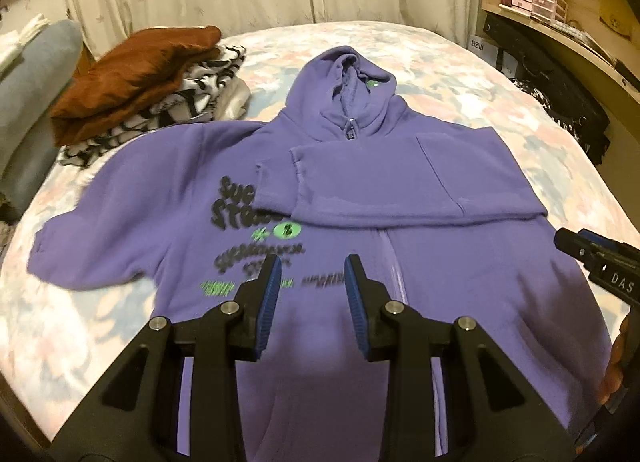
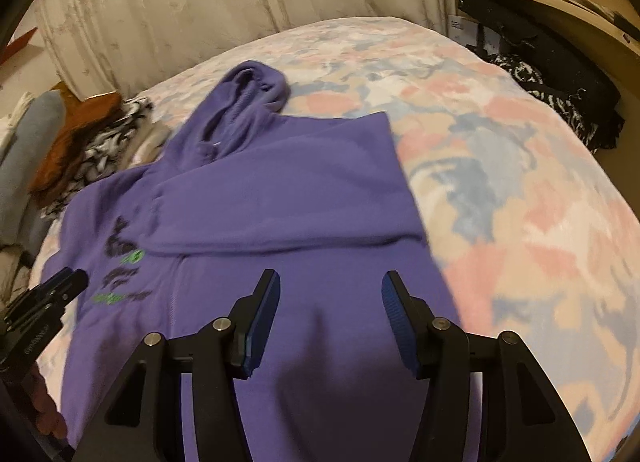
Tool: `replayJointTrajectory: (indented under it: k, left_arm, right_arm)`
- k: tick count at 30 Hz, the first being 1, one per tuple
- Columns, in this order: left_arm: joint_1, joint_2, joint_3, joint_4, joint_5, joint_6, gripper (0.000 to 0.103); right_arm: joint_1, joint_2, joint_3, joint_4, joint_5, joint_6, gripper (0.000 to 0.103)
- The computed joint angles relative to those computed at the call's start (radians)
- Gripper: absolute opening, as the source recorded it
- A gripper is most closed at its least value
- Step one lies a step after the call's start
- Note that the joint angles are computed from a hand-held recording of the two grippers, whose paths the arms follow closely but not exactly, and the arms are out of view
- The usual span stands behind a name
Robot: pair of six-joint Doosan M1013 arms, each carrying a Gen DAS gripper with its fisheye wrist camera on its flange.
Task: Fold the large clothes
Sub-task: 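Release the cuff and lift the left tool away from the hoodie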
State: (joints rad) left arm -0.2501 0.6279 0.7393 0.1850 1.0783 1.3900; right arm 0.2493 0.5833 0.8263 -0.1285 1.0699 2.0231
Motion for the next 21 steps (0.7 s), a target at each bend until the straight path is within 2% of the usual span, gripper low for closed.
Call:
replayJointTrajectory:
  k: [3,7,10,14,21]
  left_arm:
    - [-0.001,-0.056,0.080,0.000,-0.029,-0.022,0.031]
    - [-0.001,-0.138,0.193,-0.009,-0.074,-0.054,0.041]
    - [-0.001,-0.186,0.257,0.001,-0.086,-0.064,0.041]
    - [0.010,-0.226,0.303,-0.020,-0.092,-0.069,0.041]
    - [0.040,-0.264,0.323,-0.012,-0.101,-0.087,0.041]
  right_arm:
    - [0.023,-0.052,0.077,-0.007,-0.040,0.001,0.062]
    - [0.061,-0.110,0.153,0.003,-0.071,0.009,0.062]
    - [0.101,-0.140,0.187,-0.005,-0.075,0.006,0.062]
    - [0.144,-0.160,0.203,-0.008,-0.071,-0.004,0.062]
    - [0.212,-0.142,0.142,-0.015,-0.024,-0.027,0.062]
